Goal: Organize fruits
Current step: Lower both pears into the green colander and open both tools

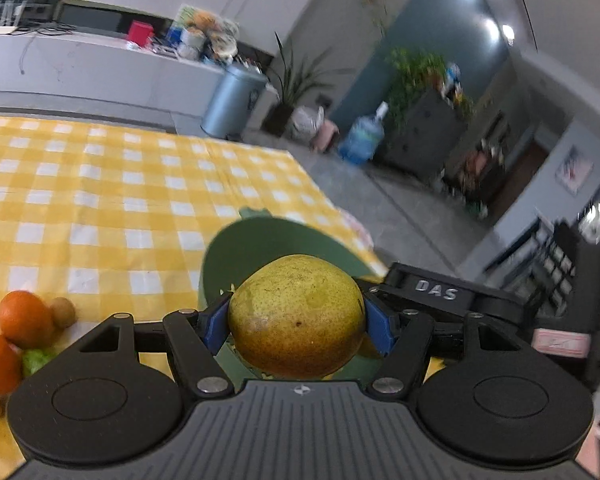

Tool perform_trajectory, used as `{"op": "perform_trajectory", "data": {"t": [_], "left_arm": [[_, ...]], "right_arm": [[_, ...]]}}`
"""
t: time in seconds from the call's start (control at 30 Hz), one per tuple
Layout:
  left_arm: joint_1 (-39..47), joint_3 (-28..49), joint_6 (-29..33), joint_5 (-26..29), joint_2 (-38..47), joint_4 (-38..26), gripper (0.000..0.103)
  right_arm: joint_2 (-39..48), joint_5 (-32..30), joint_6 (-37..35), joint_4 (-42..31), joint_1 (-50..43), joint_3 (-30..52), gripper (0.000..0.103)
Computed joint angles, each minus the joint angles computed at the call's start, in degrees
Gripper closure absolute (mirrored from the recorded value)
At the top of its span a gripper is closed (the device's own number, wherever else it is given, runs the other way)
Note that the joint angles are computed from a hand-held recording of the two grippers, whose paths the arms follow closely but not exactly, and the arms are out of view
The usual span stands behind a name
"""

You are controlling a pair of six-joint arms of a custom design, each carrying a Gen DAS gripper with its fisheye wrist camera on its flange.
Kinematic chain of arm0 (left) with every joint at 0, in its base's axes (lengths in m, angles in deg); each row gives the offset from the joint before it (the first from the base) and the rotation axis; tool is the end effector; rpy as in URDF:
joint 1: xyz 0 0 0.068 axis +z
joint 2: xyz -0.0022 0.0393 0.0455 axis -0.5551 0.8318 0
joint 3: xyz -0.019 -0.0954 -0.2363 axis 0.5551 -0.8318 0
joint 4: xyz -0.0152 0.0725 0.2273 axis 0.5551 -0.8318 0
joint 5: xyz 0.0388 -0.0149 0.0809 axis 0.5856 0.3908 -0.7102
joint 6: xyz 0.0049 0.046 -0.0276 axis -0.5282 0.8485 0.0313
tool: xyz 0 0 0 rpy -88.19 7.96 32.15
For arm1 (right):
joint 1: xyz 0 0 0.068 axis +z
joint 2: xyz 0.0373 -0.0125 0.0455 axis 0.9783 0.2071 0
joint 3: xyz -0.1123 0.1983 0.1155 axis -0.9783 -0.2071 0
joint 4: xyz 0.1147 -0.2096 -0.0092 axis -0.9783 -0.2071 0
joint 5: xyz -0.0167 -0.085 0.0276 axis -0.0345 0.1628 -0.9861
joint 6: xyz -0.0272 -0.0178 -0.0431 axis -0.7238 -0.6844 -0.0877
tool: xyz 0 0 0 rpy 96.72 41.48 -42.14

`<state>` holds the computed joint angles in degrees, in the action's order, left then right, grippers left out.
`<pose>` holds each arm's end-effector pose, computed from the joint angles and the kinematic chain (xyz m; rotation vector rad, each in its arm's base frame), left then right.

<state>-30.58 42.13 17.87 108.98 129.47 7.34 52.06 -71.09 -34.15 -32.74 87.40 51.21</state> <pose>0.1976 -0.0023 0.2380 -0.2166 2.1829 -0.5712 0.2803 0.0542 0.2688 0.1520 2.3579 0.5356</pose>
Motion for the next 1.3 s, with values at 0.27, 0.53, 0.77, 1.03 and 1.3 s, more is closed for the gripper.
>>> {"op": "perform_trajectory", "data": {"t": [0.27, 0.53, 0.77, 1.03, 1.3], "left_arm": [[-5.9, 5.1, 6.5, -6.2, 11.0, -1.0, 0.026], [-15.5, 8.6, 13.7, -21.4, 13.8, -5.2, 0.026], [-20.2, 11.7, 20.8, -29.3, 18.6, -6.9, 0.025], [-24.1, 8.0, 27.9, -36.3, 18.0, -1.0, 0.016], [-23.7, 4.1, 31.9, -36.4, 11.4, 0.6, 0.015]], "right_arm": [[3.2, -2.8, -1.2, -1.6, -2.9, 1.3, 0.041], [4.1, 2.3, -2.6, -1.9, 0.4, 2.8, 0.041], [4.5, 5.3, -4.1, -1.6, 1.8, 2.9, 0.041], [5.0, 5.7, -4.0, -1.1, 1.7, 2.9, 0.041], [4.5, 4.1, -2.6, -0.4, 0.9, 2.3, 0.041]]}}
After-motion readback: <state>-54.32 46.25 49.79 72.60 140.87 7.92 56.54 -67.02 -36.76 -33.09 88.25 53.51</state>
